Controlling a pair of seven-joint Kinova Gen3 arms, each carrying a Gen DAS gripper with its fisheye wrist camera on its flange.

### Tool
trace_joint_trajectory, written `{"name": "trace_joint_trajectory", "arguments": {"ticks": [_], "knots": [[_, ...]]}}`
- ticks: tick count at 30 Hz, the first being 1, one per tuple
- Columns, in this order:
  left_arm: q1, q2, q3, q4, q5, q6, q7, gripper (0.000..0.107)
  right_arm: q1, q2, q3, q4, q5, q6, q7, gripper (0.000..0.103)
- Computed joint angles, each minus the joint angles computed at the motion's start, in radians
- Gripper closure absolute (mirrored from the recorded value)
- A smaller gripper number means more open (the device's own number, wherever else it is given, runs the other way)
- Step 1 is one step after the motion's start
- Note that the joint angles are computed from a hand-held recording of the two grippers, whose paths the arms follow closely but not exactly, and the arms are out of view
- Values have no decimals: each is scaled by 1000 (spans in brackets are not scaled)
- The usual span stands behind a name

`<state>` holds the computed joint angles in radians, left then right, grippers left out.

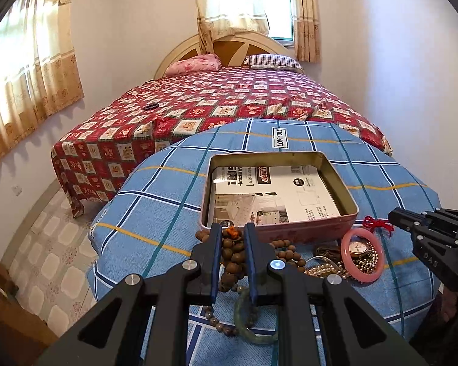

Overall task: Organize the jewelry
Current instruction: 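Carry the bead bracelet into the tin with the left gripper while the right gripper grasps the red string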

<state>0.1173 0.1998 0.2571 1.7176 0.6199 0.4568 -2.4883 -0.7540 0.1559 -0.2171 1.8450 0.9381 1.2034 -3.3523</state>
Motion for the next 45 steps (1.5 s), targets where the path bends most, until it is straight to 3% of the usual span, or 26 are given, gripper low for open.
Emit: {"name": "trace_joint_trajectory", "arguments": {"ticks": [2, 4, 5, 12, 15, 17, 23, 33, 45], "knots": [[9, 3, -5, 1, -15, -7, 12, 93, -11, 7, 28, 4, -14, -4, -12, 93], [16, 10, -10, 0, -34, -10, 31, 93, 13, 12, 12, 14, -20, -9, -34, 59], [23, 15, -14, -1, -49, -13, 46, 93, 19, 19, 16, 19, -21, -15, -31, 58], [26, 31, -4, -7, -102, -15, 90, 93, 63, 27, 35, 35, -79, -94, 43, 63], [24, 35, -1, -9, -113, -15, 101, 93, 71, 8, 36, 52, -86, -131, 63, 93], [19, 35, 4, -9, -112, -16, 100, 93, 66, 0, 32, 60, -78, -131, 58, 96], [-8, 23, 26, -8, -73, -23, 56, 93, 32, -21, 10, 45, -15, -46, 16, 98], [-22, 14, 23, -51, 1, -9, -17, 93, 35, -38, -9, -14, 42, 6, 67, 98], [19, 50, 20, -133, -61, -35, 19, 93, 58, -29, 8, -84, 96, -20, 155, 98]]}}
